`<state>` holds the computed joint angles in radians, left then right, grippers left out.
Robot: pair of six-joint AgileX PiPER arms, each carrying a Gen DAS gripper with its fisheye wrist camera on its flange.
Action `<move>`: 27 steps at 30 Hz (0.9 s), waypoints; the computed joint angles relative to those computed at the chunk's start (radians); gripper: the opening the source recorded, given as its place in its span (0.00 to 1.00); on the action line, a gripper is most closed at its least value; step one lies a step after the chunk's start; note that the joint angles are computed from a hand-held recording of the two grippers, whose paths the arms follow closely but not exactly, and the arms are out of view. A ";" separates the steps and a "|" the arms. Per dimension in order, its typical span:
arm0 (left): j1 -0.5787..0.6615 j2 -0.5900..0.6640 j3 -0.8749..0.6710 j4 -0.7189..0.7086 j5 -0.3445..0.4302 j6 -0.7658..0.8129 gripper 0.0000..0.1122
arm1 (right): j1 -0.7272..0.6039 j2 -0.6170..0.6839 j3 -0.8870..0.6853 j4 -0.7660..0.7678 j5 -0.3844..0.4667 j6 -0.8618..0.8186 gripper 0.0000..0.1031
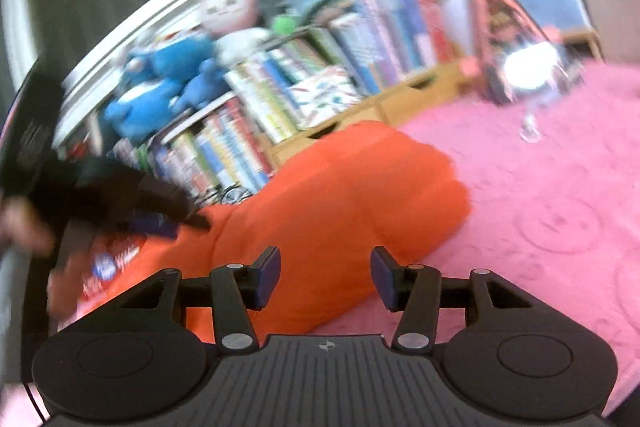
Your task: Fold clothes
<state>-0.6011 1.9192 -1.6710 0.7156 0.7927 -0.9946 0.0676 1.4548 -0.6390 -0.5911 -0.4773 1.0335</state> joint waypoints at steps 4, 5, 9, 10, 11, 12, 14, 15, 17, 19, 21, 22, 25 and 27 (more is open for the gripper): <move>-0.005 -0.046 0.170 0.035 -0.112 -0.258 0.32 | -0.132 0.068 -0.053 -0.233 -0.047 0.280 0.53; -0.011 -0.055 0.206 0.063 -0.133 -0.320 0.32 | -0.156 0.083 -0.061 -0.266 -0.058 0.322 0.54; -0.053 -0.066 0.279 0.203 -0.145 -0.515 0.32 | -0.205 0.127 -0.092 -0.347 -0.076 0.421 0.58; -0.062 -0.062 0.276 0.226 -0.131 -0.532 0.33 | -0.210 0.138 -0.101 -0.364 -0.075 0.439 0.58; -0.068 -0.057 0.271 0.244 -0.121 -0.542 0.33 | -0.213 0.148 -0.112 -0.380 -0.073 0.457 0.58; -0.070 -0.051 0.266 0.256 -0.116 -0.548 0.33 | -0.213 0.156 -0.122 -0.397 -0.072 0.476 0.58; -0.063 -0.038 0.262 0.265 -0.120 -0.566 0.33 | -0.221 0.179 -0.144 -0.450 -0.090 0.530 0.61; -0.058 -0.032 0.263 0.267 -0.126 -0.577 0.33 | -0.226 0.193 -0.157 -0.482 -0.105 0.565 0.62; -0.053 -0.029 0.280 0.290 -0.142 -0.618 0.35 | -0.223 0.219 -0.188 -0.518 -0.120 0.612 0.63; -0.054 -0.026 0.292 0.315 -0.151 -0.645 0.35 | -0.223 0.243 -0.229 -0.568 -0.129 0.675 0.64; -0.055 -0.021 0.296 0.330 -0.154 -0.656 0.35 | -0.224 0.276 -0.281 -0.614 -0.151 0.756 0.68; -0.059 -0.021 0.300 0.343 -0.152 -0.672 0.35 | -0.222 0.293 -0.306 -0.628 -0.156 0.790 0.69; -0.072 -0.021 0.315 0.383 -0.145 -0.719 0.35 | -0.202 0.340 -0.386 -0.655 -0.137 0.868 0.74; -0.083 -0.036 0.335 0.400 -0.153 -0.759 0.33 | -0.190 0.370 -0.435 -0.678 -0.123 0.905 0.75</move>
